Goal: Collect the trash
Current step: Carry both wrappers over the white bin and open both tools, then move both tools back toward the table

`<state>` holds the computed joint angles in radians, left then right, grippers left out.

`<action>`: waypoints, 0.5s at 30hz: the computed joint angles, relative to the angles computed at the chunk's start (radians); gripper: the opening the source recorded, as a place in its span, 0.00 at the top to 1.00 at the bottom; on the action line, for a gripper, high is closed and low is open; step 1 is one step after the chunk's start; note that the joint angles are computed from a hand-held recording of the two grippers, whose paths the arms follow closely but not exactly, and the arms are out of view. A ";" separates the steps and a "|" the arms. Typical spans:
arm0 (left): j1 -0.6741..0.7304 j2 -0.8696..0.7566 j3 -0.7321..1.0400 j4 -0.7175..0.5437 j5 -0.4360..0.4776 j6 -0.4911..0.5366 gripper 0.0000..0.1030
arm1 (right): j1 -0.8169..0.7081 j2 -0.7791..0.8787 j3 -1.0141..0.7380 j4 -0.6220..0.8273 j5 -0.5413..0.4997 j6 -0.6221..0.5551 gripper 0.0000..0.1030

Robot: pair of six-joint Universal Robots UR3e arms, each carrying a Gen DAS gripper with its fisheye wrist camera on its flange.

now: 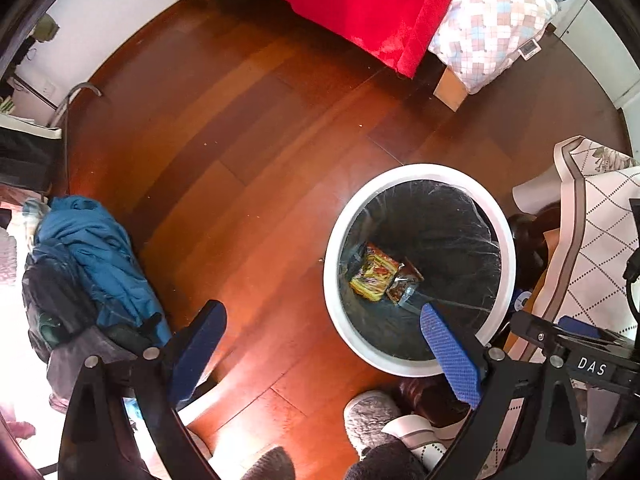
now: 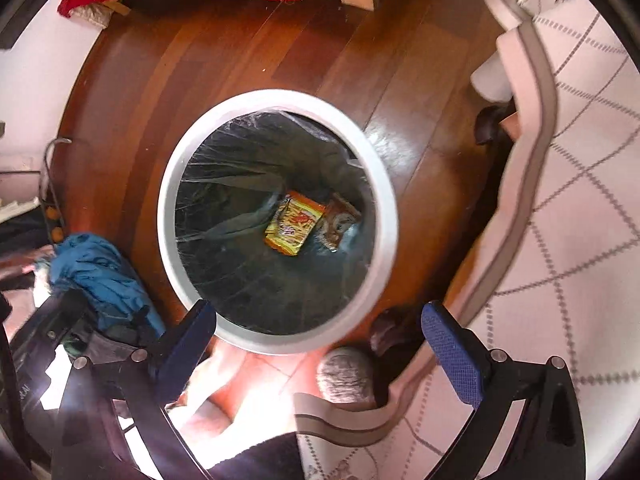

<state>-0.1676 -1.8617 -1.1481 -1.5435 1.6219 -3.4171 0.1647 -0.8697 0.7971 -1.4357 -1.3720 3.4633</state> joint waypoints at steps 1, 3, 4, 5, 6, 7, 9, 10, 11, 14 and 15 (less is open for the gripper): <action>-0.003 0.007 0.002 -0.005 0.004 -0.002 0.04 | 0.004 -0.015 -0.006 0.015 -0.018 -0.005 0.00; -0.010 0.035 0.005 -0.021 0.016 -0.005 0.04 | 0.019 -0.035 -0.030 0.045 -0.048 -0.007 0.00; -0.016 0.036 0.016 -0.030 0.020 -0.010 0.04 | 0.025 -0.046 -0.046 0.063 -0.054 -0.009 0.00; -0.021 0.044 0.025 -0.040 0.023 -0.011 0.04 | 0.031 -0.056 -0.059 0.080 -0.065 -0.005 0.00; -0.025 0.058 0.031 -0.049 0.025 -0.012 0.04 | 0.033 -0.068 -0.073 0.097 -0.069 -0.007 0.00; -0.031 0.066 0.038 -0.057 0.030 -0.015 0.04 | 0.034 -0.074 -0.090 0.112 -0.070 -0.009 0.00; -0.043 0.088 0.060 -0.080 0.041 -0.019 0.03 | 0.041 -0.101 -0.117 0.145 -0.084 -0.008 0.00; -0.050 0.099 0.075 -0.092 0.047 -0.022 0.04 | 0.042 -0.113 -0.120 0.149 -0.083 -0.008 0.00; -0.058 0.105 0.088 -0.103 0.052 -0.027 0.04 | 0.043 -0.133 -0.125 0.161 -0.087 -0.006 0.00; -0.078 0.131 0.133 -0.140 0.063 -0.040 0.04 | 0.050 -0.180 -0.162 0.202 -0.090 -0.003 0.00; -0.088 0.137 0.153 -0.156 0.070 -0.046 0.04 | 0.054 -0.193 -0.169 0.209 -0.094 -0.001 0.00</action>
<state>-0.2555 -1.7243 -0.9948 -1.6990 1.6915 -3.4631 0.2185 -1.0628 0.6277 -1.2263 -1.4660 3.4623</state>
